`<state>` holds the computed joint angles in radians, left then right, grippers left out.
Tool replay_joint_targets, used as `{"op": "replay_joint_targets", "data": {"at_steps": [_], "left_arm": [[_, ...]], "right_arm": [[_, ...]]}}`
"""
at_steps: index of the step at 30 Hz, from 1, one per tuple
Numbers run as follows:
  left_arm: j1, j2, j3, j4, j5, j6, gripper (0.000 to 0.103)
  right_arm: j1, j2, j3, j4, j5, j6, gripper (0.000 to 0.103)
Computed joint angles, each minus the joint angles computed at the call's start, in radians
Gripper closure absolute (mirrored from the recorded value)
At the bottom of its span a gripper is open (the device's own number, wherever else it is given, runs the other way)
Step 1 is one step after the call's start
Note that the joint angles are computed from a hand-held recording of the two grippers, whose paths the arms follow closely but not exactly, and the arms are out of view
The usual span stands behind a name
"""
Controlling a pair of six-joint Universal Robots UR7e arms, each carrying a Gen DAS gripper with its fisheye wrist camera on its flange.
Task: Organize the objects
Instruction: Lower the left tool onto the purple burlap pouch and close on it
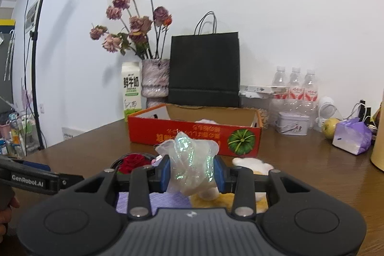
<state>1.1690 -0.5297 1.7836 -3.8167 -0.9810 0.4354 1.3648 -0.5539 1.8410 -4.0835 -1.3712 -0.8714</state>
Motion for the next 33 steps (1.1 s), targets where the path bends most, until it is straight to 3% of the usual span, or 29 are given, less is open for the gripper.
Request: {"op": "replay_joint_targets", "data": {"at_steps": [6, 10, 17, 30, 33], "left_arm": [[-0.027, 0.014, -0.021, 0.048, 0.004, 0.017, 0.000], [-0.050, 0.044, -0.062, 0.089, 0.043, 0.043, 0.000], [-0.070, 0.070, -0.119, 0.194, 0.036, 0.039, 0.000], [-0.062, 0.113, -0.247, 0.480, 0.025, -0.042, 0.000], [-0.057, 0.141, -0.254, 0.426, 0.031, 0.011, 0.000]], "right_arm": [[-0.023, -0.019, 0.005, -0.026, -0.009, 0.040, 0.068], [-0.034, -0.031, 0.002, -0.031, -0.035, 0.061, 0.068], [-0.063, -0.058, 0.018, -0.040, -0.006, 0.081, 0.067], [-0.065, -0.075, 0.011, 0.006, -0.055, 0.099, 0.067], [-0.062, -0.074, 0.010, 0.016, -0.065, 0.091, 0.067]]}}
